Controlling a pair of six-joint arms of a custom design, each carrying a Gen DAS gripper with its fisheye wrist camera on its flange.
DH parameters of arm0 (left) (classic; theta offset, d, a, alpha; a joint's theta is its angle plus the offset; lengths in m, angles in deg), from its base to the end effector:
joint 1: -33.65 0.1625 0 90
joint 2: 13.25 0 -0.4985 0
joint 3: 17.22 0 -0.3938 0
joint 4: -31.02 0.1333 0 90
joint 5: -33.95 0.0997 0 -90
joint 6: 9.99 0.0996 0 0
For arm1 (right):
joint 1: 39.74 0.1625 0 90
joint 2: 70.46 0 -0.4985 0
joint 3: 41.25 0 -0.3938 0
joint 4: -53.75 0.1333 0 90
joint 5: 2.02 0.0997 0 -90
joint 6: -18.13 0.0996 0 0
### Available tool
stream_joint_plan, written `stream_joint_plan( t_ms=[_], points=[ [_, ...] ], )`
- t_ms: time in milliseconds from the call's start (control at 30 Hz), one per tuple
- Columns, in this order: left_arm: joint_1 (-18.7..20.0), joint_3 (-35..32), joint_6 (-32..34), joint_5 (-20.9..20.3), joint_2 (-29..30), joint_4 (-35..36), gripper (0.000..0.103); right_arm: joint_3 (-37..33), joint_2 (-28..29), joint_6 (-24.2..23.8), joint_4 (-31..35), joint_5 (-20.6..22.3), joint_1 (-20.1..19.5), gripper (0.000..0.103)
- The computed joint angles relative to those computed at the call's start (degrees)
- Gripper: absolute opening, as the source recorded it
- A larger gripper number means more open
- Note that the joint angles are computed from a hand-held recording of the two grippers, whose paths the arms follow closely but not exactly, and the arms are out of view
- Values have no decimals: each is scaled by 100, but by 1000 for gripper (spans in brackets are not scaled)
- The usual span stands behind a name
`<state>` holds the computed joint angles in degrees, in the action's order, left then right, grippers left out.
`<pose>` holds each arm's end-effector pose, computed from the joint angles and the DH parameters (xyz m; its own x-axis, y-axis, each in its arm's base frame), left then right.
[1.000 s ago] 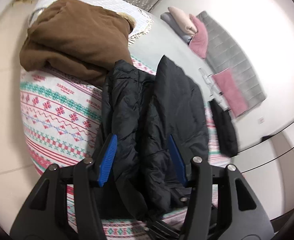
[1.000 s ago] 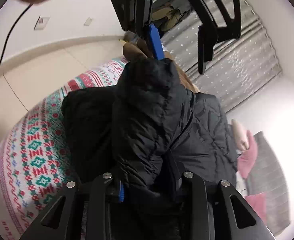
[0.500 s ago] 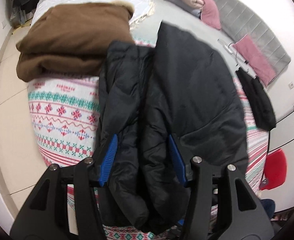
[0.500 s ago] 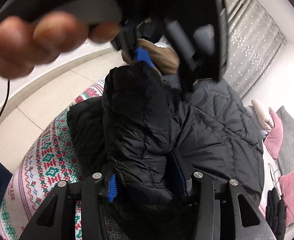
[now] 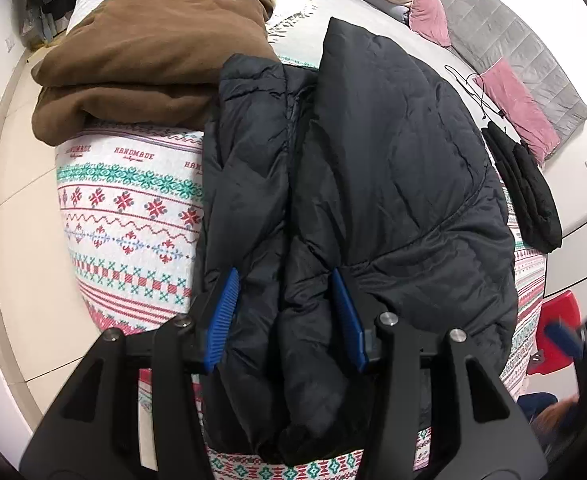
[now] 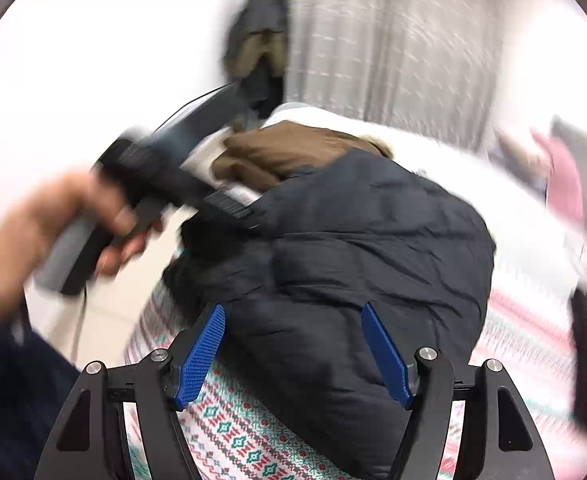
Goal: Fold large clothes
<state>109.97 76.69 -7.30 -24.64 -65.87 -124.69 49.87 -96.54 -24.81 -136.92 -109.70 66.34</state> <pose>0.0086 -0.7477 0.2626 -0.8691 0.0340 -0.4934 0.2564 0.8841 -0.3907 0.3068 -0.6923 0.0056 -0.5527 -0.6008 0.5776 -0.8219 0.5078 -0.2583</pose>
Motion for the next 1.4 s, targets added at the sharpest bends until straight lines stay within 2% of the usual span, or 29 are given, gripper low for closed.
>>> stream_joint_plan(
  t_ms=[33, 67, 133, 167, 267, 433, 600, 700, 767, 833, 933, 1000, 1033, 1133, 1167, 1267, 1333, 1400],
  points=[
    [-1, 49, 9, 22, -9, -50, 50, -72, -18, 245, 143, 16, -56, 65],
    [-6, 105, 28, 54, -16, -111, 50, -164, -51, 512, 370, 31, -120, 53],
    [-19, 199, 89, 139, -21, -215, 50, -218, -50, 1042, 838, 74, -248, 38],
    [-31, 224, 96, 171, -20, -239, 51, -278, -31, 1125, 982, 83, -281, 36],
    [-43, 325, 157, 282, -13, -346, 51, -417, 51, 1207, 1195, 50, -316, 36],
    [-103, 431, 246, 536, 58, -457, 52, -736, 322, 1245, 1519, -288, -335, 35],
    [-155, 580, 350, 737, 110, -659, 52, -716, 415, 1298, 1499, -303, -393, 35],
    [-187, 684, 344, 805, 109, -781, 52, -802, 401, 1338, 1703, -425, -318, 36],
    [-189, 718, 301, 784, 82, -767, 52, -933, 312, 1418, 2078, -260, -285, 36],
    [-187, 729, 286, 757, 64, -743, 52, -1089, 187, 1514, 2222, 128, -301, 36],
    [-166, 736, 320, 766, 46, -724, 52, -1741, 275, 1702, 2432, 274, -290, 36],
    [-165, 716, 335, 785, 41, -679, 52, -2323, 440, 1908, 2837, 323, -319, 36],
    [-178, 713, 325, 790, 23, -637, 52, -2841, 629, 2142, 3159, 274, -338, 36],
    [-165, 554, 343, 760, 43, -423, 52, -4039, 1142, 2300, 3836, 25, -309, 36],
    [-163, 521, 332, 739, 25, -323, 52, -4326, 1277, 2287, 4036, -34, -294, 36],
    [-156, 337, 204, 636, -70, 56, 52, -5544, 1940, 2046, 4919, -609, -200, 36],
    [-175, 296, 284, 510, -172, -83, 52, -5905, 2248, 1760, 4994, -1036, -139, 36],
    [-160, 222, 355, 92, -268, -431, 52, -5902, 2330, 1636, 4863, -1146, -143, 36]
  ],
)
